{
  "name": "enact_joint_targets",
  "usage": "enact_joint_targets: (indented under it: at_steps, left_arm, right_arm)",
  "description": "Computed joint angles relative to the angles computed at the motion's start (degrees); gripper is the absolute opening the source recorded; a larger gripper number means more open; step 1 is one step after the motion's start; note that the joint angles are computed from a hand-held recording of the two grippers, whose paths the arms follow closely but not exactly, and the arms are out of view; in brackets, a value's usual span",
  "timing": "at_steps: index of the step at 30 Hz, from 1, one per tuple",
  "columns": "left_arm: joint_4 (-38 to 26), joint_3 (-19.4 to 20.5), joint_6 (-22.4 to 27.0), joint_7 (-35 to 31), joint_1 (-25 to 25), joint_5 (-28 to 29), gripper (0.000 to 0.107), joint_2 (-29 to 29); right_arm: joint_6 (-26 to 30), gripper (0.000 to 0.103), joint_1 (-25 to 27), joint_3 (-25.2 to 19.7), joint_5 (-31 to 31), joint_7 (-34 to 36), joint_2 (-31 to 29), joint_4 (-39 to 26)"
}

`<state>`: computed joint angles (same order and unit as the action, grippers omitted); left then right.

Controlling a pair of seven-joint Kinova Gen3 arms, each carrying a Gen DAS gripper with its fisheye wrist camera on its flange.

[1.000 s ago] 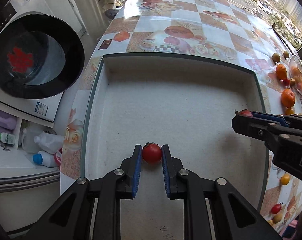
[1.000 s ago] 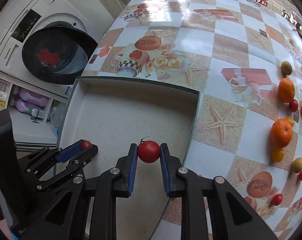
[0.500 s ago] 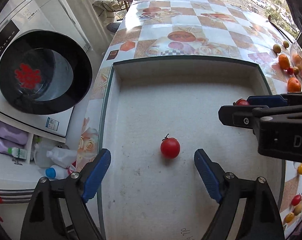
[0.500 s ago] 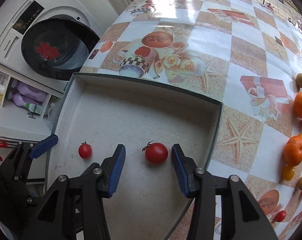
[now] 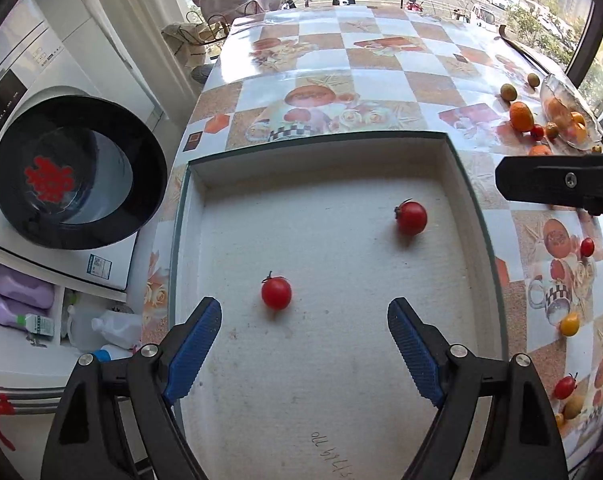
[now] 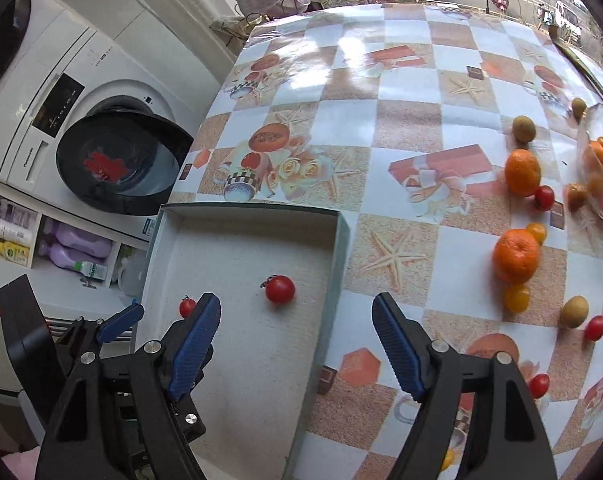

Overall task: Organize fruits
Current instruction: 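Withdraw both open grippers from the tray back over the table, then grasp a yellow cherry tomato with the left gripper while the right grasps a red one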

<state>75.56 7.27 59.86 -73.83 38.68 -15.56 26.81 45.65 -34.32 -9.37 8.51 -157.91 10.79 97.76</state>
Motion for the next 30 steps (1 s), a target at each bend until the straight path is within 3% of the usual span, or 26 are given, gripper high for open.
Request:
enact_joint_targets:
  at_steps: [7, 13, 21, 30]
  left_arm:
    - [-3.7, 2.4, 1.4, -2.3, 3.3, 1.7, 0.086, 0.5]
    - [-6.4, 3.8, 3.0, -4.2, 6.7, 3.8, 0.086, 1.3]
    - [-7.1, 4.0, 4.4, -3.2, 12.2, 5.3, 0.086, 3.7]
    - [-9.4, 2.3, 5.6, 2.6, 16.3, 3.8, 0.086, 7.7]
  right_arm:
    - [6.6, 0.081, 0.0, -2.0, 3.6, -12.1, -9.6, 8.9]
    - [12.2, 0.081, 3.0, -6.1, 1.9, -19.0, -16.8, 15.8]
    - [14.2, 0.081, 6.5, -8.0, -1.0, -17.6, -20.4, 21.1]
    - [11.3, 0.081, 9.2, -6.5, -0.8, -10.6, -19.3, 24.0]
